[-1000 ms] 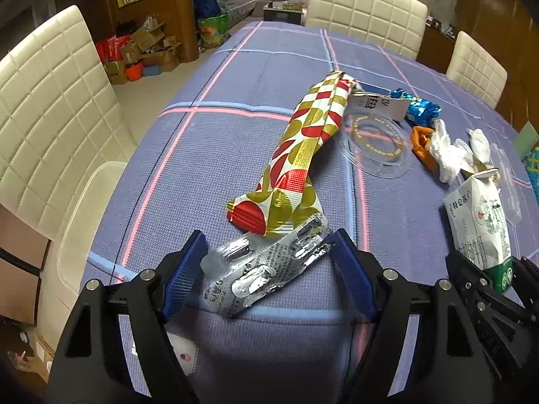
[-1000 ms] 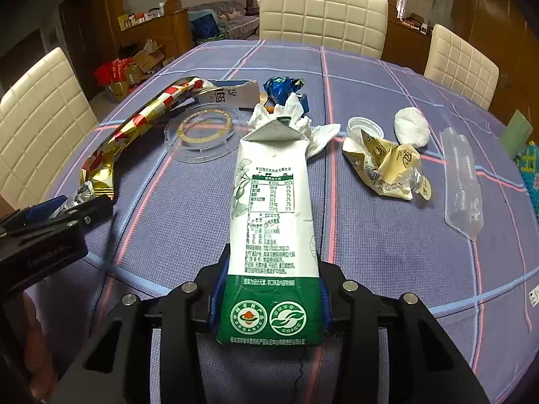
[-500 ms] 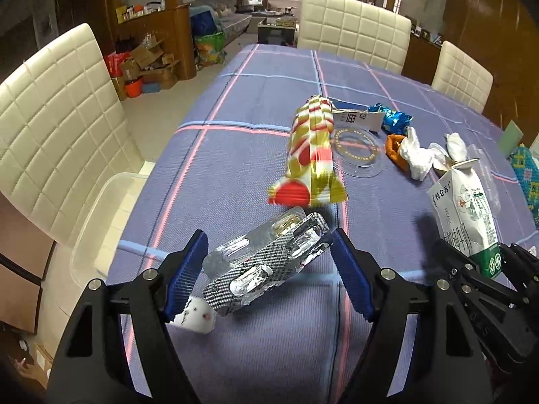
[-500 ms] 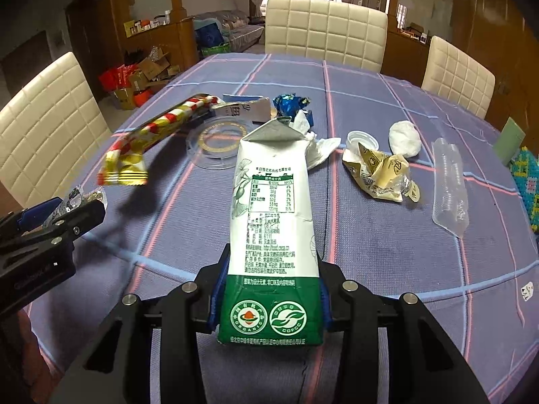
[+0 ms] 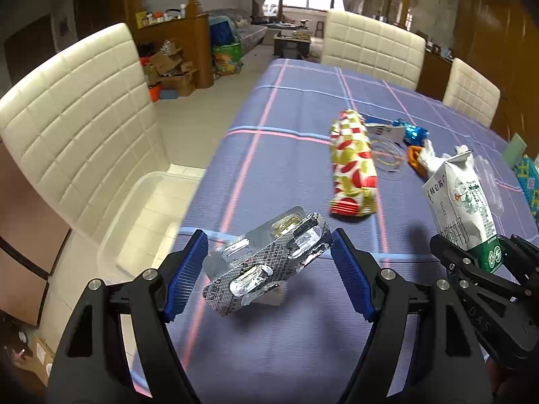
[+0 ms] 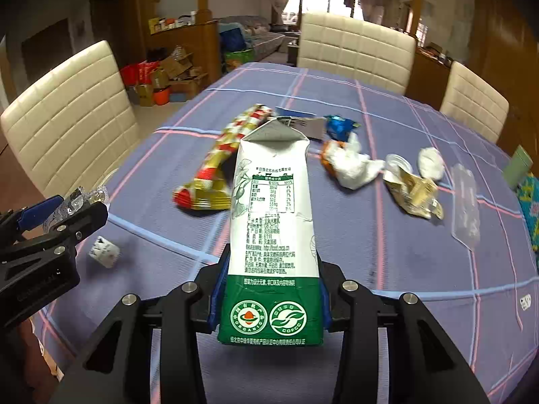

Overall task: Collect trash
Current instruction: 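Close the right tool on the milk carton while the left tool grasps the blister pack, then carry the blister pack with the left tool and drop it into the clear bin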

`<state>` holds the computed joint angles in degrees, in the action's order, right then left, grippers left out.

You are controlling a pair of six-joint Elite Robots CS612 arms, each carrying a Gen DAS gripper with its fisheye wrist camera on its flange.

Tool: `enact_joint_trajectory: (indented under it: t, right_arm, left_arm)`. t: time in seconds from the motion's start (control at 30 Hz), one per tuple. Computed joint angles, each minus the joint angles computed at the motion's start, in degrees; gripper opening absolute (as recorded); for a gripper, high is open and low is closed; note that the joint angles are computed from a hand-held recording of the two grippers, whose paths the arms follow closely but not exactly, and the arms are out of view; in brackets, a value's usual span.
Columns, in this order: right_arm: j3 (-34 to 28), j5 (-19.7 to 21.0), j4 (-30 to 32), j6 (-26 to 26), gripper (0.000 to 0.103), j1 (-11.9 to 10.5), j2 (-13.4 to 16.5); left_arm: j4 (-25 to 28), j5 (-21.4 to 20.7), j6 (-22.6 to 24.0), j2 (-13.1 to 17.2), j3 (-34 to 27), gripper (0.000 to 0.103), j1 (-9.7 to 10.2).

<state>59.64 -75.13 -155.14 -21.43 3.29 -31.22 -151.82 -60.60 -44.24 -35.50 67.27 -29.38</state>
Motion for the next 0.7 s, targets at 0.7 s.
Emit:
enact_joint_trajectory:
  t: [0.7]
  right_arm:
    - [-11.7,2.9,6.3,-8.9,0.040,6.2,5.7]
  left_arm:
    - [1.2,5.9,-4.4,-2.2,5.4,0.075,4.52]
